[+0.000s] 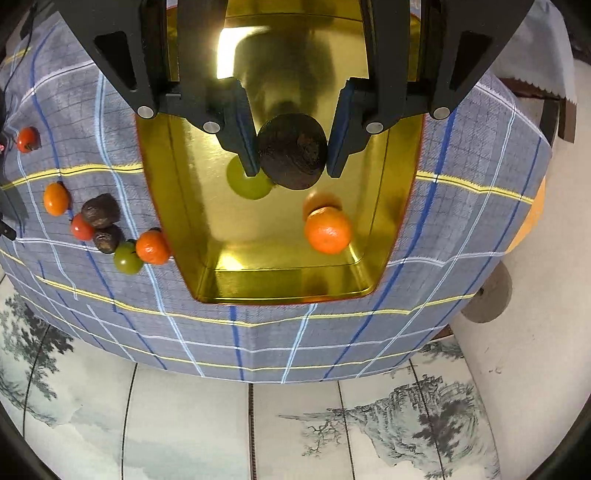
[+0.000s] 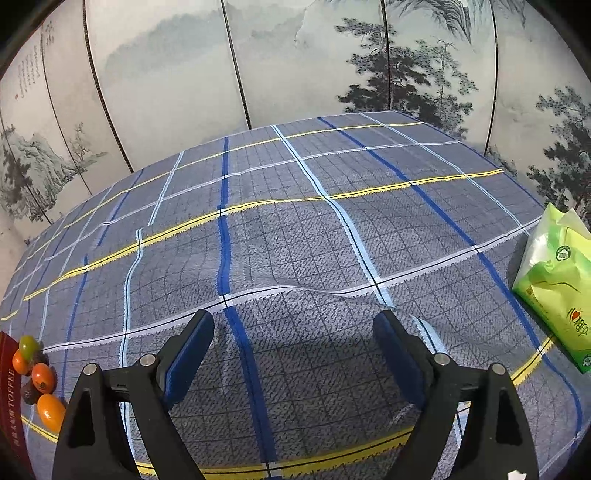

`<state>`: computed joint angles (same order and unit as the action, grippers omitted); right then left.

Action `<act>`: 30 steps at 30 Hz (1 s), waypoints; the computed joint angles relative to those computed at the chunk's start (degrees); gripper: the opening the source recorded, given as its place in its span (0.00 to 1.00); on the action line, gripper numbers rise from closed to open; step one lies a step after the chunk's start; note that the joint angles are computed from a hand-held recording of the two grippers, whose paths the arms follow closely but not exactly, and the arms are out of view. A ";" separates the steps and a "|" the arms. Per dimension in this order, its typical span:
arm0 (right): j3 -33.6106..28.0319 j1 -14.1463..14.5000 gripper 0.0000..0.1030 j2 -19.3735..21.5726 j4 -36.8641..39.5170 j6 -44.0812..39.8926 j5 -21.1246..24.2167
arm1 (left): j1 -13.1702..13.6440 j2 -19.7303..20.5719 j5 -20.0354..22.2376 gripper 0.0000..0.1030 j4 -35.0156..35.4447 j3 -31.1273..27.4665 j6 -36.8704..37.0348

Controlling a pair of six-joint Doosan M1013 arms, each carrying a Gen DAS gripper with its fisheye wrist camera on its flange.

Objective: Organize fruits
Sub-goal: 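Carry the dark brown fruit into the gold tray and open the left gripper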

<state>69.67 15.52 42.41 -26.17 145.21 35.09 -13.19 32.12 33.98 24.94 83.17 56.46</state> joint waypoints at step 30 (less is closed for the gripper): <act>-0.64 0.11 0.88 0.42 -0.45 0.16 2.14 | 2.07 0.23 0.02 0.37 -0.13 1.05 -1.37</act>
